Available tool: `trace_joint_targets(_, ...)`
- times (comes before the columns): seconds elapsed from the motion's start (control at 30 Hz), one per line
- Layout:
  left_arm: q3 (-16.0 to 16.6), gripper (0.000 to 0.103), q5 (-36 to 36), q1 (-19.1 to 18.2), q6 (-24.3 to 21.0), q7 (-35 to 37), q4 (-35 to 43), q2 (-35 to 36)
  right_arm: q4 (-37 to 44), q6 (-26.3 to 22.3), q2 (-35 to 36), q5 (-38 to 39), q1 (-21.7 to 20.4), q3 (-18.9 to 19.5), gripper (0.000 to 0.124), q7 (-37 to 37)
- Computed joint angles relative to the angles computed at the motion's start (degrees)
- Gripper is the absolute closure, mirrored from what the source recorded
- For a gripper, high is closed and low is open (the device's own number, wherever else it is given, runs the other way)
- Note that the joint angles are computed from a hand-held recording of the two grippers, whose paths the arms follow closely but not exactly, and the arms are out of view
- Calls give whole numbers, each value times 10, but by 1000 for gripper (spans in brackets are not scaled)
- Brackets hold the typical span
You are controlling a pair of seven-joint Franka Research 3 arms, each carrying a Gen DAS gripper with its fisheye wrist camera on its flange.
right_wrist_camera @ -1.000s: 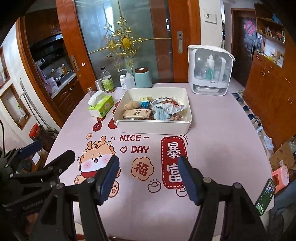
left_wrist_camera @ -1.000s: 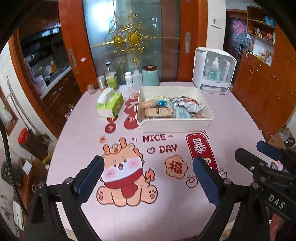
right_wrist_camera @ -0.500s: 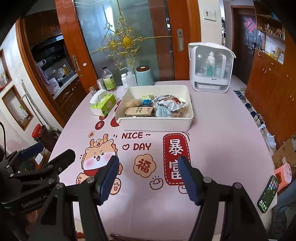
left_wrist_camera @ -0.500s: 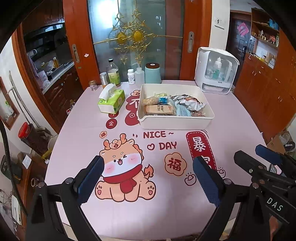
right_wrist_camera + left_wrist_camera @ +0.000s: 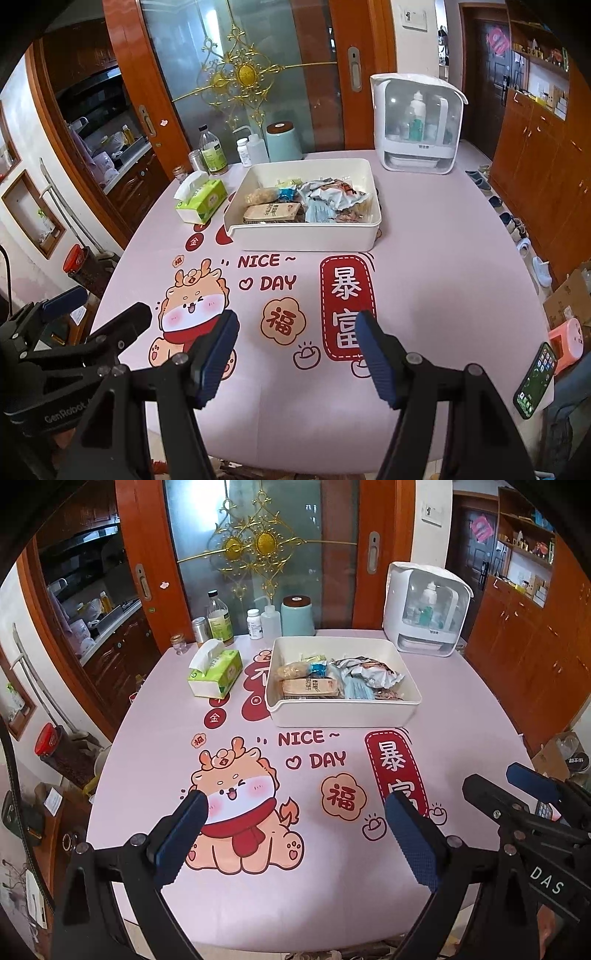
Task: Organize snacks
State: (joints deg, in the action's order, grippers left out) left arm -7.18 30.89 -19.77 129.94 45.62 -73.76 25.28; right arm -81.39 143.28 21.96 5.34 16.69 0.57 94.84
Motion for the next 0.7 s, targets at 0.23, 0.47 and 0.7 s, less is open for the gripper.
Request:
trace_joint_targets(0.23,-2,7,-5,0,0,7,6,4,-5,4,-2,-4,0,-2,57,3)
trace_joint_targets(0.47,-1,7,-10,0,1,11,9,7,-2,2,-1,-4,-1,-2,57,3)
trace_joint_targets(0.7,-1,7,-12,0,0,13,11,8,-3,1,-1,-2,-2,-2,57,2)
